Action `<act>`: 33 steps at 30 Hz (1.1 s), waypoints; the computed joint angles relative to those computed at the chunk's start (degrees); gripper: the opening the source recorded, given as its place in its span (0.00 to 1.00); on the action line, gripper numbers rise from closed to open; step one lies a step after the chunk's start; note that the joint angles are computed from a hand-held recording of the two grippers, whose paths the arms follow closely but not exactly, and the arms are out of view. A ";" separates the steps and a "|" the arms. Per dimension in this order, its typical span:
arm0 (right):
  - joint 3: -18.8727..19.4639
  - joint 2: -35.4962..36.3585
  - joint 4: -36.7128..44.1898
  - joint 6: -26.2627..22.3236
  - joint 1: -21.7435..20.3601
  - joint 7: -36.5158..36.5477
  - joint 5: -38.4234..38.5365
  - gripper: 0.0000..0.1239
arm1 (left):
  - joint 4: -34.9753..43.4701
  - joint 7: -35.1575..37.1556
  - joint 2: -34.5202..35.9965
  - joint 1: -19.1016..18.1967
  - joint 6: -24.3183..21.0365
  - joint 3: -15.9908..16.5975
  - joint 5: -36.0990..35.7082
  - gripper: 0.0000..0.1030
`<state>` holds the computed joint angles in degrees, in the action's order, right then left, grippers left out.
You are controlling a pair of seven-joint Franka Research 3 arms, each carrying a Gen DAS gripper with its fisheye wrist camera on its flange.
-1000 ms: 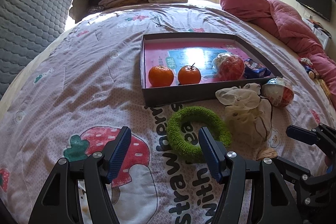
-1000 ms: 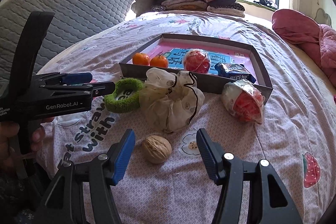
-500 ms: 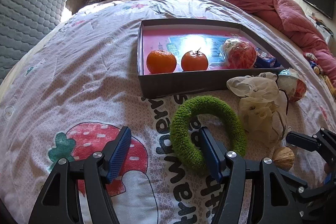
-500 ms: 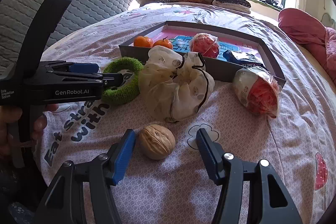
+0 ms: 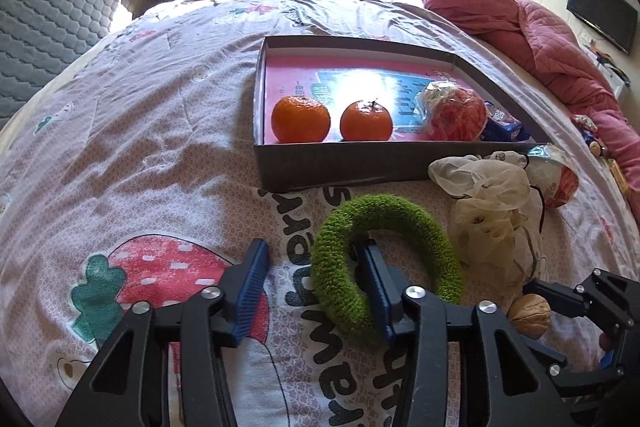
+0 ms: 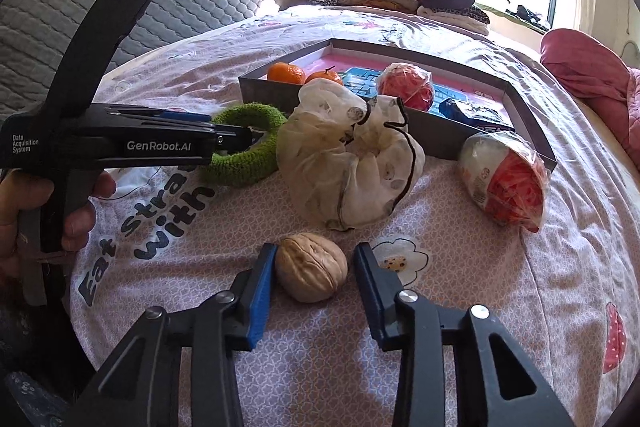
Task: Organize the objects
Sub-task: 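Move left gripper to the green fuzzy ring while right gripper approaches the walnut, then close left gripper on the green fuzzy ring while right gripper closes on the walnut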
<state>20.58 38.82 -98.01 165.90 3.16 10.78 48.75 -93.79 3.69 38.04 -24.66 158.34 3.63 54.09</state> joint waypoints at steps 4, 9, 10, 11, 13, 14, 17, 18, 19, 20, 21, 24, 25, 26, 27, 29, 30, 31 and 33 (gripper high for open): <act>0.34 -0.06 -0.12 -0.56 -0.36 -0.64 0.17 0.28 | 0.03 0.10 0.08 0.02 0.94 0.08 0.21 0.35; 0.01 0.03 0.34 -1.83 -0.34 -0.28 0.57 0.28 | -0.38 -0.79 0.13 -0.14 4.21 0.75 1.09 0.21; -0.03 0.01 0.34 -1.93 -0.33 -0.36 0.70 0.28 | -0.56 -1.47 0.15 -0.19 5.33 1.07 1.27 0.20; -0.10 -0.01 0.37 -2.12 -0.32 -0.39 0.79 0.28 | -0.72 -1.75 0.14 -0.22 5.94 1.27 1.23 0.19; -0.22 -0.06 0.41 -2.38 -0.27 -0.53 0.99 0.28 | -0.73 -1.54 0.09 -0.56 5.83 1.60 1.17 0.16; -0.29 -0.09 0.43 -2.62 -0.28 -0.54 1.10 0.28 | -0.72 -1.63 0.05 -0.85 5.60 1.84 1.32 0.15; -0.38 -0.19 0.52 -3.40 -0.42 -0.71 1.66 0.28 | -0.81 -1.92 -0.10 -1.28 5.92 2.09 1.91 0.13; -0.50 -0.22 0.59 -3.69 -0.39 -0.69 1.80 0.28 | -0.84 -2.08 -0.21 -1.60 5.72 2.28 2.26 0.13; -0.58 -0.26 0.62 -3.97 -0.42 -0.72 2.01 0.28 | -0.84 -1.95 -0.24 -1.62 5.66 2.20 2.42 0.13; -0.60 -0.33 0.65 -4.37 -0.52 -0.80 2.29 0.28 | -0.88 -1.91 -0.28 -1.66 5.64 2.15 2.58 0.13; -0.68 -0.38 0.71 -4.70 -0.54 -0.90 2.51 0.28 | -1.02 -2.52 -0.42 -2.00 5.68 2.44 3.07 0.13; -1.00 -0.60 0.82 -5.73 -0.56 -1.18 3.18 0.27 | -1.47 -3.42 -0.84 -2.22 6.00 2.75 4.22 0.13; -1.18 -0.64 0.89 -6.03 -0.48 -1.24 3.34 0.27 | -1.61 -3.97 -0.99 -2.33 6.13 2.90 4.74 0.13; -1.26 -0.71 0.91 -6.20 -0.45 -1.36 3.62 0.27 | -1.78 -4.41 -1.13 -2.33 6.29 2.95 5.19 0.13; -1.36 -0.78 0.89 -6.37 -0.43 -1.52 3.87 0.27 | -2.02 -4.90 -1.35 -2.38 6.34 3.04 5.68 0.13; -1.67 -0.95 0.85 -6.78 -0.26 -1.53 4.24 0.27 | -2.18 -5.22 -1.63 -2.45 5.67 2.93 6.46 0.13; -1.86 -1.03 0.89 -7.08 -0.17 -1.39 4.35 0.27 | -2.19 -5.51 -1.80 -2.71 4.91 2.99 7.06 0.13; -1.93 -1.06 0.91 -7.27 -0.18 -1.46 4.62 0.27 | -2.20 -5.83 -1.95 -2.76 4.48 2.90 7.64 0.13; -1.93 -1.39 0.75 -7.50 -0.35 -1.90 5.36 0.27 | -2.38 -7.08 -2.39 -2.91 4.18 2.84 9.17 0.13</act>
